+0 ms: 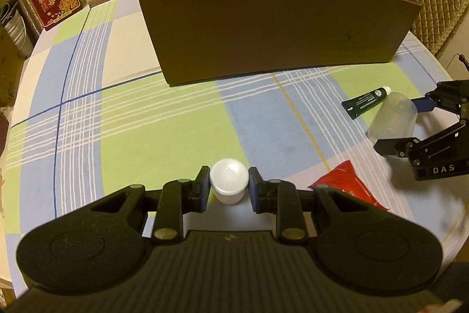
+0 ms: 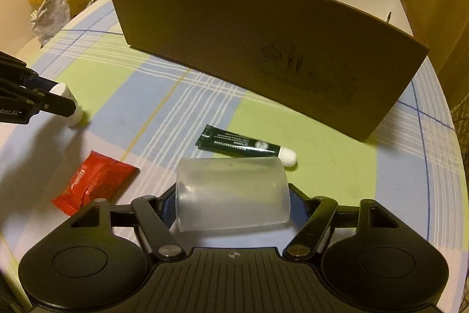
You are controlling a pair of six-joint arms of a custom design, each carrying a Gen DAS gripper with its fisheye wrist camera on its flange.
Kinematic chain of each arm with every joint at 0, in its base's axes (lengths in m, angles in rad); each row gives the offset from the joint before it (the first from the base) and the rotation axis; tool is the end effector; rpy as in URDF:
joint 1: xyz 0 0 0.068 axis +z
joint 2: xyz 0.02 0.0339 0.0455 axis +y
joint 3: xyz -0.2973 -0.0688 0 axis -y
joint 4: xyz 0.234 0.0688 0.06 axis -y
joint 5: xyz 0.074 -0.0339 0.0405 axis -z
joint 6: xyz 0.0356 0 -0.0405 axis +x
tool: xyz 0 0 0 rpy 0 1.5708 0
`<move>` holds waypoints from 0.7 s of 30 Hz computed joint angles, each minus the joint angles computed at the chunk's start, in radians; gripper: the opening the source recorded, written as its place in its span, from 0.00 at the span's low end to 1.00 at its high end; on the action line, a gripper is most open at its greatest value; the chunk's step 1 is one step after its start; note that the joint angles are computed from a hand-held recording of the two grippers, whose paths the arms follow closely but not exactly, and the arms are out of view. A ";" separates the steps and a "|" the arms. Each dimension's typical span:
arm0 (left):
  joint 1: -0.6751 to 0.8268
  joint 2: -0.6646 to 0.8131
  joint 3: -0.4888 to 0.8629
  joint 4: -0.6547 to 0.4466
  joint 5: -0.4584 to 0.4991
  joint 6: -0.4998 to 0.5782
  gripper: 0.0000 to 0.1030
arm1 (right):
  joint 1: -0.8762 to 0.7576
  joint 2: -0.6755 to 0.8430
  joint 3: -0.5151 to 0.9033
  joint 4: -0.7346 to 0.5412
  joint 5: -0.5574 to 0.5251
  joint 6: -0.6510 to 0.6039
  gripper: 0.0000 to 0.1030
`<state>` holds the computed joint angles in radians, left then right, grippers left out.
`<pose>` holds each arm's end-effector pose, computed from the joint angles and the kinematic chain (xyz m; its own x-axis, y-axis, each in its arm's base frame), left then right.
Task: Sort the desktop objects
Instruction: 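Grasp the white bottle with the left tool while the right tool grasps the clear cup, then carry the white bottle and clear cup over the cardboard box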
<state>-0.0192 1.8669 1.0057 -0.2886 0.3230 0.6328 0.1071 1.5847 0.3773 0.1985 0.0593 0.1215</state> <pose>0.3485 -0.0180 0.1611 -0.6484 0.5734 -0.5009 0.6589 0.7522 0.0081 0.2207 0.0216 0.1207 -0.8443 0.0309 -0.5349 0.0272 0.9995 0.0148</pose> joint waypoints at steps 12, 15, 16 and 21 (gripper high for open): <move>-0.011 -0.044 -0.010 -0.011 0.036 0.005 0.22 | -0.014 -0.173 -0.041 -0.124 -0.003 0.076 0.67; -0.018 -0.060 -0.007 -0.022 0.048 0.008 0.22 | -0.024 -0.225 -0.038 -0.172 0.001 0.087 0.67; -0.021 -0.065 -0.006 -0.026 0.052 0.008 0.22 | -0.030 -0.242 -0.036 -0.188 -0.001 0.089 0.67; -0.036 -0.082 -0.004 -0.030 0.068 0.001 0.22 | -0.048 -0.311 -0.024 -0.248 0.001 0.094 0.67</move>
